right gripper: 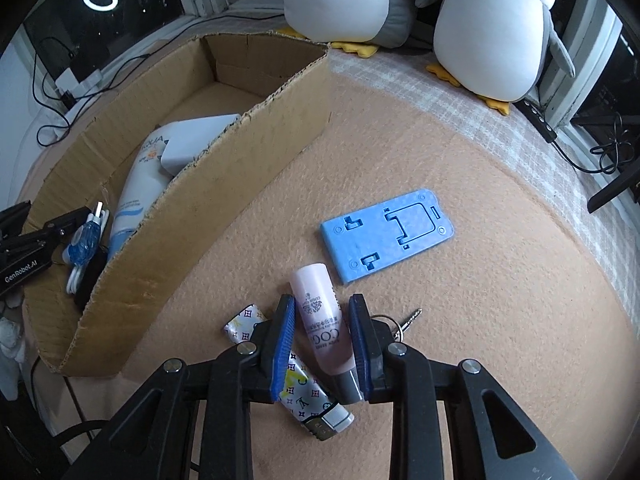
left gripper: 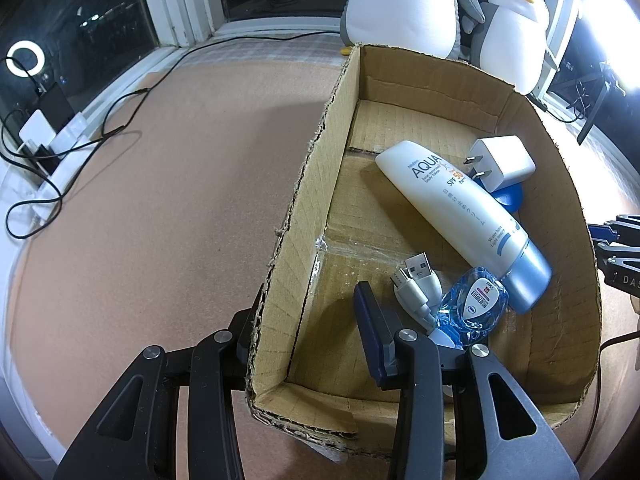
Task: Organize rigid objects
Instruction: 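Close the right gripper on the pink lip balm tube, then carry the lip balm into the box and open the right gripper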
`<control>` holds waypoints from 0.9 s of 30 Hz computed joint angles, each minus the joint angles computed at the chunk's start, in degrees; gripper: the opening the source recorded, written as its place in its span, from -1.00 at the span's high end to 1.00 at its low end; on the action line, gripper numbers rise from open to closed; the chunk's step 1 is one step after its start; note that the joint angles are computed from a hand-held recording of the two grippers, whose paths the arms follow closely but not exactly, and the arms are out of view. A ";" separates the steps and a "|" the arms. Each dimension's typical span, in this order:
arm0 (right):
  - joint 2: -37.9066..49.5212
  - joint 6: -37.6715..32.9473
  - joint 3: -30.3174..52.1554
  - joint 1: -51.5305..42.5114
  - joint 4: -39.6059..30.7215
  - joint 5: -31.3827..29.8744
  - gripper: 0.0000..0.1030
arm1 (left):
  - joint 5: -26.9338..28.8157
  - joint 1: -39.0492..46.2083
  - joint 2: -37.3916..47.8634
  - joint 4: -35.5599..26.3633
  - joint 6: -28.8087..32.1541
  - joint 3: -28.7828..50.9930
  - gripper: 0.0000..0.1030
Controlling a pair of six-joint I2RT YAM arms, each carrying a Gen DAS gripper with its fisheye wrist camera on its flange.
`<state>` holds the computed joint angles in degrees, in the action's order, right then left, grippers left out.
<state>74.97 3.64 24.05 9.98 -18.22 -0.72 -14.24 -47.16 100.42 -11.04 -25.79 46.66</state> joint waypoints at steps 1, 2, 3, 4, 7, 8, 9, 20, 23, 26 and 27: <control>0.03 -0.02 -0.06 -0.05 0.10 -0.06 0.62 | 0.00 -0.01 0.02 -0.02 -0.03 0.03 0.24; -0.03 0.00 -0.12 -0.32 0.17 -0.43 0.64 | 0.00 -0.01 0.02 -0.02 -0.03 0.03 0.24; -0.05 0.03 -0.21 -0.70 0.29 -0.93 0.65 | 0.00 -0.04 0.07 0.11 -0.07 -0.05 0.24; -0.22 0.19 -0.35 -1.11 0.42 -1.42 0.66 | 0.00 -0.04 0.07 0.11 -0.07 -0.05 0.24; -1.66 0.80 -0.80 -2.18 0.11 -2.64 0.66 | 0.07 -0.04 0.09 0.22 -0.12 -0.09 0.24; -2.31 1.13 -0.91 -2.44 -0.15 -3.02 0.66 | 0.10 -0.05 0.13 0.32 -0.17 -0.14 0.24; -3.13 1.41 -1.05 -2.68 -0.59 -3.39 0.66 | 0.07 -0.14 0.26 0.48 -0.29 -0.17 0.24; -17.17 5.82 0.93 -0.81 -10.90 -4.12 0.66 | 0.33 -0.22 0.49 1.08 -0.71 -0.33 0.24; -19.33 9.00 2.77 3.66 -13.12 -3.05 0.66 | 0.55 -0.16 0.38 1.25 -0.86 -0.49 0.24; -19.78 12.00 4.81 8.64 -14.06 -2.03 0.66 | 0.65 -0.10 0.41 1.38 -0.82 -0.52 0.24; -19.79 13.14 5.23 10.53 -14.08 -1.45 0.66 | 0.65 -0.10 0.41 1.38 -0.82 -0.52 0.24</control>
